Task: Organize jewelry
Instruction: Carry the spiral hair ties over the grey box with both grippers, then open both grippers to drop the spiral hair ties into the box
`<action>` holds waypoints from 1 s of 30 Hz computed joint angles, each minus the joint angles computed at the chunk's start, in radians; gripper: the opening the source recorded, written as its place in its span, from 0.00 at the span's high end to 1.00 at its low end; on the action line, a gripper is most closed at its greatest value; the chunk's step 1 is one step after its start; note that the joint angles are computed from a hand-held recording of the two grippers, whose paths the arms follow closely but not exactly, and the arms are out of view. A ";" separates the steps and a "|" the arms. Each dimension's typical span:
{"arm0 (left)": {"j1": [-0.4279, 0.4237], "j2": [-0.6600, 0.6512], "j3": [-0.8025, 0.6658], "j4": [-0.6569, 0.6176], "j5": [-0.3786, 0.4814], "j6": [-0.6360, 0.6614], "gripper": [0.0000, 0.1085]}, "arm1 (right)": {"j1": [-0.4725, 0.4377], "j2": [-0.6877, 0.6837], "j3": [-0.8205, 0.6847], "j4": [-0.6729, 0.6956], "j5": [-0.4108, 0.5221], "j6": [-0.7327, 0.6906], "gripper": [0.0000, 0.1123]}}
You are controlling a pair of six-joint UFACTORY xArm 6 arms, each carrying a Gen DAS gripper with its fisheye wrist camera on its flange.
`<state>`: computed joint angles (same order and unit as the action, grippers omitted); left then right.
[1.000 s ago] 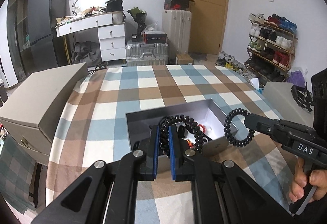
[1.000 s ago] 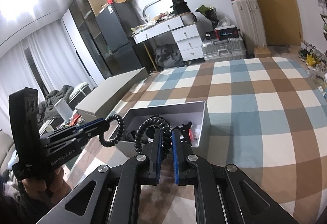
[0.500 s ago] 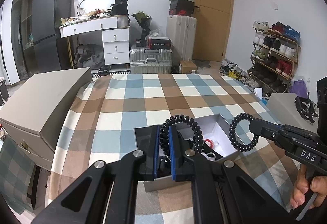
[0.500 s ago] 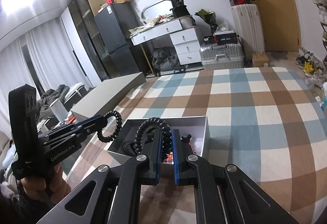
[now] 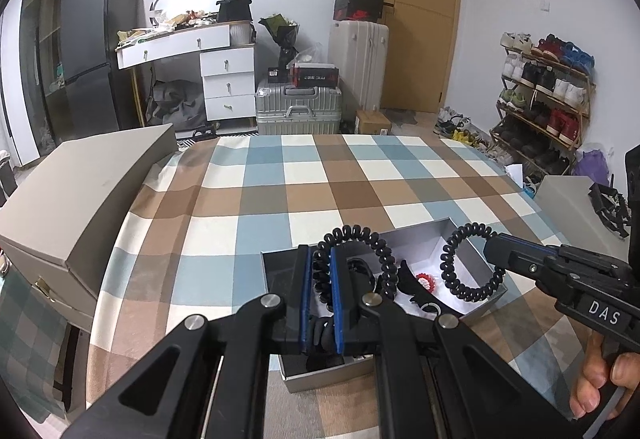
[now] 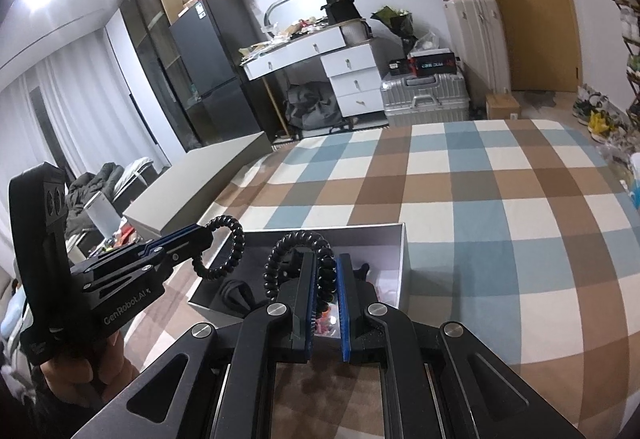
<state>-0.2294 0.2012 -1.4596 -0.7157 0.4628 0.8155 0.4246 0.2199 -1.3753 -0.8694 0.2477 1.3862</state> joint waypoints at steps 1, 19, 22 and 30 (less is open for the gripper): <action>-0.001 0.002 0.000 0.006 -0.003 -0.004 0.96 | -0.001 0.004 -0.003 0.004 0.003 -0.002 0.92; -0.013 0.020 0.004 0.074 -0.015 -0.046 0.96 | 0.004 0.034 -0.023 0.064 0.017 -0.049 0.92; -0.014 0.012 0.012 0.057 -0.023 -0.034 0.96 | 0.006 0.036 -0.025 0.085 0.021 -0.075 0.90; -0.009 -0.015 0.040 0.033 -0.015 -0.009 0.42 | 0.015 0.006 -0.004 0.021 0.065 -0.027 0.61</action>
